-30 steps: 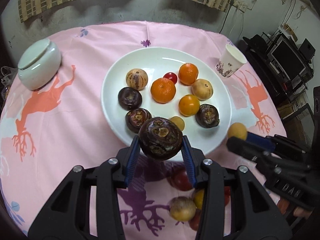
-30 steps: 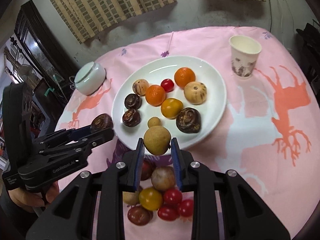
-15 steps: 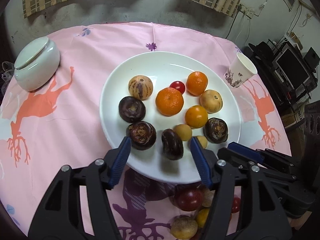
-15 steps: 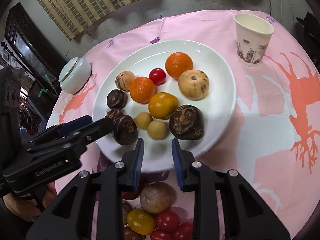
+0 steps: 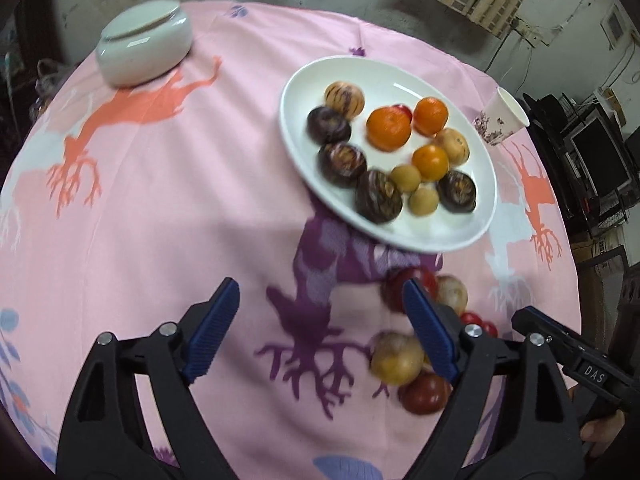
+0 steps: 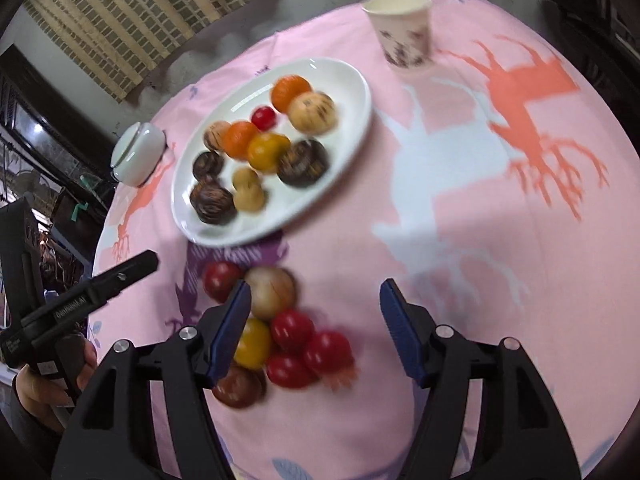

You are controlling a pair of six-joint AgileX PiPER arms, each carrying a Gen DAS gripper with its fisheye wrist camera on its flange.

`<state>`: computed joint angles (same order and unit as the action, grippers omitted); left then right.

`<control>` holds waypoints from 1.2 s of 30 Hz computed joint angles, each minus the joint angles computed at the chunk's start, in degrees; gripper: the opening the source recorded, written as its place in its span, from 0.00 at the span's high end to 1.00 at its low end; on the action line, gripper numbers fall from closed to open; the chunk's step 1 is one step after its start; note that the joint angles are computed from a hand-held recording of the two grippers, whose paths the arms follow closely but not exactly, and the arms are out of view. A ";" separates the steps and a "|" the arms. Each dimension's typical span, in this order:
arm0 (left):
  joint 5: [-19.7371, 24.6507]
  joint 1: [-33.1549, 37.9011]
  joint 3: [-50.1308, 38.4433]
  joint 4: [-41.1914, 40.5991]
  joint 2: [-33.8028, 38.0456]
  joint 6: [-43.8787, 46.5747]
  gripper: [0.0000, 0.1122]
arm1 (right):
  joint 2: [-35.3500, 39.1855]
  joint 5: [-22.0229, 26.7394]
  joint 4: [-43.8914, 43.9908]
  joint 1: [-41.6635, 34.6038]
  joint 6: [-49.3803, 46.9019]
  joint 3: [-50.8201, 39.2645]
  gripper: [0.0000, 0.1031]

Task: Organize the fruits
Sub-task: 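Move both open grippers back toward the fruit cluster, then grasp a dark red tomato with the left gripper while the right gripper grasps a red tomato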

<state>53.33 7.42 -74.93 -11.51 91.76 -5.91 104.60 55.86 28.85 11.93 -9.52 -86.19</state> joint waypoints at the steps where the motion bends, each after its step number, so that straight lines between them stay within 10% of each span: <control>1: 0.23 -0.12 1.43 0.38 -1.14 -0.30 0.22 | -0.85 0.28 0.43 -0.42 -0.12 1.57 0.35; 17: 2.10 -8.02 16.99 2.41 -16.15 -3.75 0.21 | -14.78 -0.52 -2.23 1.81 -1.21 16.28 0.33; 36: -3.13 -22.96 14.88 7.82 -9.36 -14.55 0.30 | -19.83 1.78 -1.69 -6.76 -7.32 23.87 0.33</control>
<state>50.20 -15.54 -60.05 -3.69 82.40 -20.46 84.77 57.64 27.16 5.16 -16.85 -62.32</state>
